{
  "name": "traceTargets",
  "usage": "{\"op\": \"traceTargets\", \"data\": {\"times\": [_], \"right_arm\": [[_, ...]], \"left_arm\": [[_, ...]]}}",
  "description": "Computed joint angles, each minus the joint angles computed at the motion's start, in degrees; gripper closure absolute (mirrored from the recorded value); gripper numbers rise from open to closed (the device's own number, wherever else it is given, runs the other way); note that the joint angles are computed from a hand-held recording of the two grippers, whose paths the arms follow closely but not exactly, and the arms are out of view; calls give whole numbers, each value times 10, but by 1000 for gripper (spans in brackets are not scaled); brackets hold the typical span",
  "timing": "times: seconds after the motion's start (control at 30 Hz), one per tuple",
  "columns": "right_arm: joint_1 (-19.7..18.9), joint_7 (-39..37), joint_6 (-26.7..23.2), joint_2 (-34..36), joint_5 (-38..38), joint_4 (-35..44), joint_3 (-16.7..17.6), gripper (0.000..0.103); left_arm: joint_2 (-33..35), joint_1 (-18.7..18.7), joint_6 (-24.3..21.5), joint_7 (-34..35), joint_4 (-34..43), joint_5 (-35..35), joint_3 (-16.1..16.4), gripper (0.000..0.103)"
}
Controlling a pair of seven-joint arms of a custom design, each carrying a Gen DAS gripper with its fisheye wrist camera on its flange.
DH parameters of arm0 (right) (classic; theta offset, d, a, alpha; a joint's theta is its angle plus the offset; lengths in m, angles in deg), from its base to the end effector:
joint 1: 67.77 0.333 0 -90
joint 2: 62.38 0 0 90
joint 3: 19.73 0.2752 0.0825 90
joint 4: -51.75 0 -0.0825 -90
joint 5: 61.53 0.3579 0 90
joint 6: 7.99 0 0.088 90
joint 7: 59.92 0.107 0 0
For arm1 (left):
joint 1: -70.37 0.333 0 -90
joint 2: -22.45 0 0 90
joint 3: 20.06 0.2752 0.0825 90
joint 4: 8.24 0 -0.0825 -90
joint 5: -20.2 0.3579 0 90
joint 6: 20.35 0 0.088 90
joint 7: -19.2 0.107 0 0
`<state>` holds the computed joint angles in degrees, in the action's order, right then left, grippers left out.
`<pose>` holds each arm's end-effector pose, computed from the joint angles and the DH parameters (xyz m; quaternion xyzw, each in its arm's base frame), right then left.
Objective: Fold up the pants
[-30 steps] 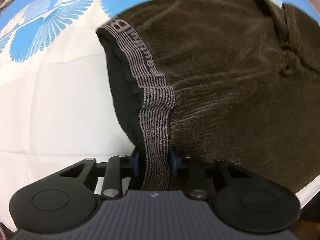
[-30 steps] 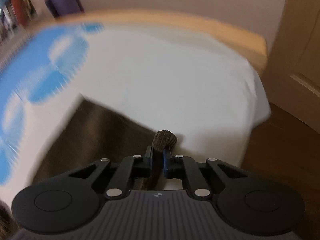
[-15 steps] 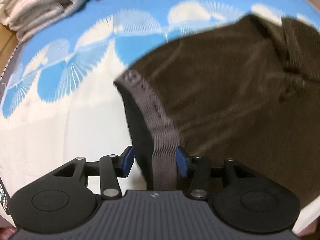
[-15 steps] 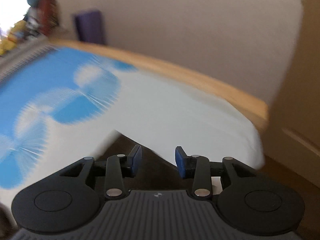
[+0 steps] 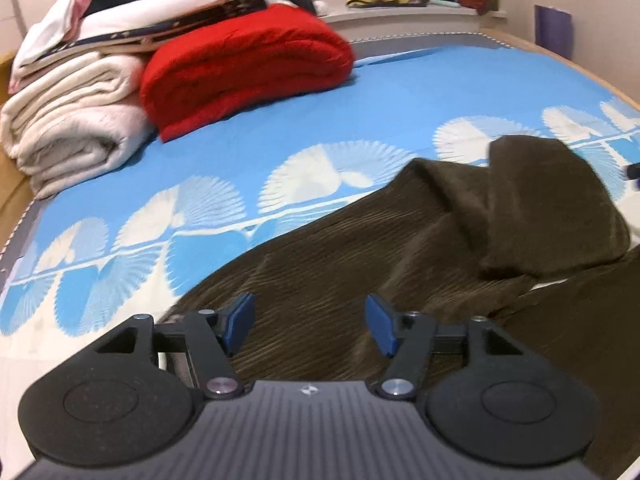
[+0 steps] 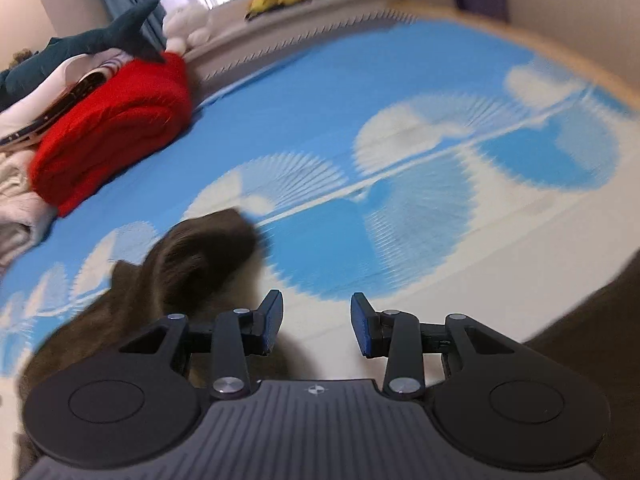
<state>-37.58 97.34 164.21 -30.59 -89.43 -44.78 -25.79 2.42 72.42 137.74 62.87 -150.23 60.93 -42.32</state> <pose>0.6009 0.3189 0.3433 -0.5633 0.7306 -0.1376 0.3606 0.4236 -0.1898 0.4416 -0.6012 0.7019 -0.1963 0.3276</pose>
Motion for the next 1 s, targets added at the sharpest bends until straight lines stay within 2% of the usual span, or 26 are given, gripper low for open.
{"op": "traceTargets", "data": {"times": [0.03,0.17,0.3,0.37,0.4,0.43,0.47,0.5,0.53,0.57,0.63,0.67,0.7,0.73,0.8,0.9,1.0], "right_arm": [[-21,-18,-9,23,26,29,32,60],[-40,-37,-55,105,94,138,71,47],[-104,-124,-80,207,199,254,184,43],[-124,-175,-79,243,235,296,233,41],[-122,-196,-88,252,239,315,239,41],[-107,-211,-107,259,232,342,227,44],[-84,-227,-122,260,213,365,203,58],[-73,-261,-125,265,201,385,198,74],[-70,-319,-126,268,193,399,210,82],[-71,-396,-119,265,182,400,232,83],[-97,-561,-107,256,180,373,308,83],[-115,-630,-121,255,191,359,352,83],[-123,-673,-149,257,200,358,376,83],[-119,-699,-185,259,204,365,380,82],[-101,-711,-221,250,201,360,358,81],[-94,-686,-198,227,226,327,334,78],[-84,-652,-188,232,265,343,314,75]], "left_arm": [[16,2,1,-10,10,4,-7,36],[59,-35,22,27,30,-43,16,36],[91,-39,-1,6,54,32,4,36],[96,-54,0,20,53,25,23,36],[101,-58,2,23,55,20,30,36],[105,-61,5,25,57,15,37,36],[108,-63,6,28,59,9,44,36],[111,-66,5,31,62,4,48,36],[111,-68,5,35,63,-2,53,36],[108,-69,5,34,62,-8,56,36],[104,-70,9,37,61,-21,61,36],[105,-71,9,42,62,-32,64,36],[106,-71,9,48,64,-44,66,36],[106,-72,8,55,66,-57,68,36],[107,-71,3,60,70,-72,68,36],[109,-71,3,64,75,-76,65,36],[114,-75,-2,73,80,-79,63,36]]}}
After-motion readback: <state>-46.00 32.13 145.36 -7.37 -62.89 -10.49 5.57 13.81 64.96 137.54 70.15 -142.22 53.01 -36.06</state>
